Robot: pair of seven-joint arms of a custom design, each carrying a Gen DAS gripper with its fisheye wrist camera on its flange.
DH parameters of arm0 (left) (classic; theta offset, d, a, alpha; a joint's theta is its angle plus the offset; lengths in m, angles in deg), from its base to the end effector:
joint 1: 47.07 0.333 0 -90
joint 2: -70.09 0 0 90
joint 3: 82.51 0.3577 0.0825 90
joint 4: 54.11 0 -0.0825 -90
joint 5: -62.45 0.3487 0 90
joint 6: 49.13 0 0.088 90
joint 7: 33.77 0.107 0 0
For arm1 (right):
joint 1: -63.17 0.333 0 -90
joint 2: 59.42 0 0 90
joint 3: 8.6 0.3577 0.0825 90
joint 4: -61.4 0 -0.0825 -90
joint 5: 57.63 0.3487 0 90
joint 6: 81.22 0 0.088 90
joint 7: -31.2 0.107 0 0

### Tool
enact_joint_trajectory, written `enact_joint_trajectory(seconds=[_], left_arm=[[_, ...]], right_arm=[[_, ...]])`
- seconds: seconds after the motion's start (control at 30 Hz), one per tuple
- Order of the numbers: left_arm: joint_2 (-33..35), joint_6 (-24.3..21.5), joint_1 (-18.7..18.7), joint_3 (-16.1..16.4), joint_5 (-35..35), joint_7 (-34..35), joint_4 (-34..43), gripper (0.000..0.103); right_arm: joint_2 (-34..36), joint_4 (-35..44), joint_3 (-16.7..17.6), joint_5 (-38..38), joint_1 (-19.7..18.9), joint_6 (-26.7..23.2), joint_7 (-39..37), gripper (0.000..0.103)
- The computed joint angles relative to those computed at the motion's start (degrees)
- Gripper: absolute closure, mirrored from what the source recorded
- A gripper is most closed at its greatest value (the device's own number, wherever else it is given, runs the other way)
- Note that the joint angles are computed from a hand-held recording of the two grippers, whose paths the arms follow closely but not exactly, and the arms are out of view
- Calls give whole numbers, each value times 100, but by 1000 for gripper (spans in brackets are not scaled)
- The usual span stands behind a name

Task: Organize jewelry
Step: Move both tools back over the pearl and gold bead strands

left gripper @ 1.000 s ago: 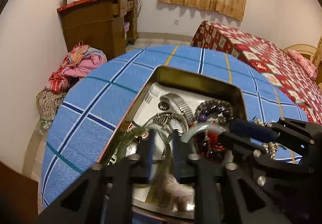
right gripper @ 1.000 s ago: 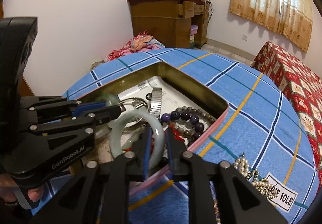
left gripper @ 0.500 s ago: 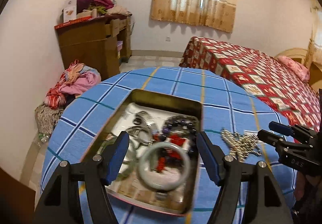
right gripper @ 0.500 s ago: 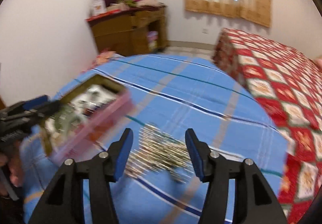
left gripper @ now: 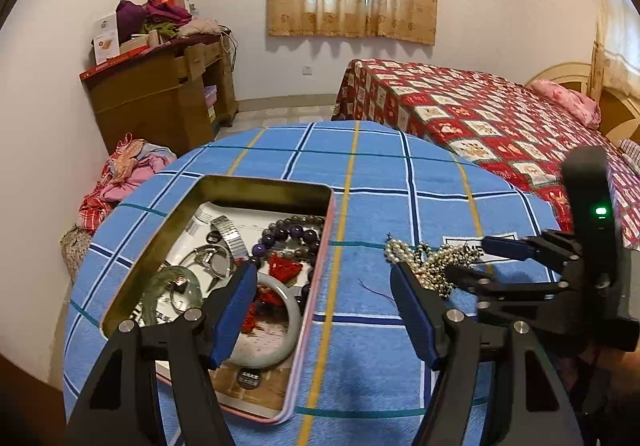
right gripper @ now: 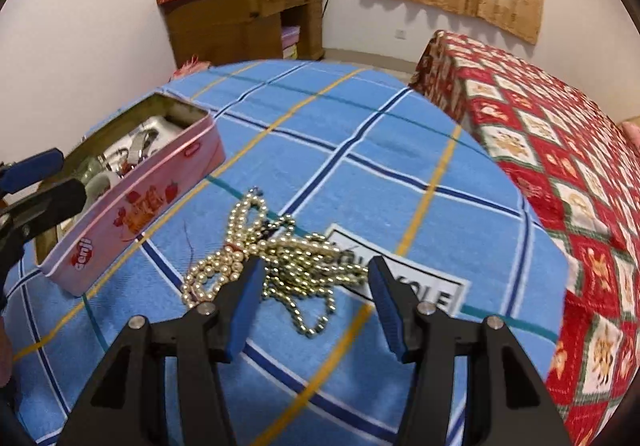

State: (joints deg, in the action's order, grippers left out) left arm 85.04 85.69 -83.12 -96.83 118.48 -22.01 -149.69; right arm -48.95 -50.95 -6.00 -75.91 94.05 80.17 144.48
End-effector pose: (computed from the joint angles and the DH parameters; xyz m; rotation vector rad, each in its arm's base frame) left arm 0.4399 -0.4820 0.5606 -1.6722 1.7643 -0.8206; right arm 0.5081 0.3521 0.5194 -2.1238 1.3450 -0.4901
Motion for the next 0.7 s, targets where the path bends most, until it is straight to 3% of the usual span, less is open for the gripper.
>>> enact_joint_trajectory(seconds=[0.13, 0.2, 0.23, 0.47, 0.6, 0.7], left_arm=[[132, -12, -20, 13, -37, 61, 151, 34], [208, -49, -50, 28, -66, 134, 270, 34], [243, -38, -64, 40, -70, 156, 321, 34], [493, -64, -233, 107, -125, 467, 713, 34], [799, -145, -364, 126, -313, 909, 1090, 34], [1025, 17, -403, 145, -541, 1192, 1319, 34]], right_arm=[[-7, -31, -18, 52, -32, -121, 63, 48], [-66, -145, -6, 143, -89, -27, 30, 86], [-69, -154, -62, -17, -42, -83, 164, 94], [-310, -614, -161, -511, -112, 271, 773, 97], [-440, -765, -279, -1231, -179, 407, 1641, 97], [-463, -836, -125, -1032, -347, 521, 1610, 97]])
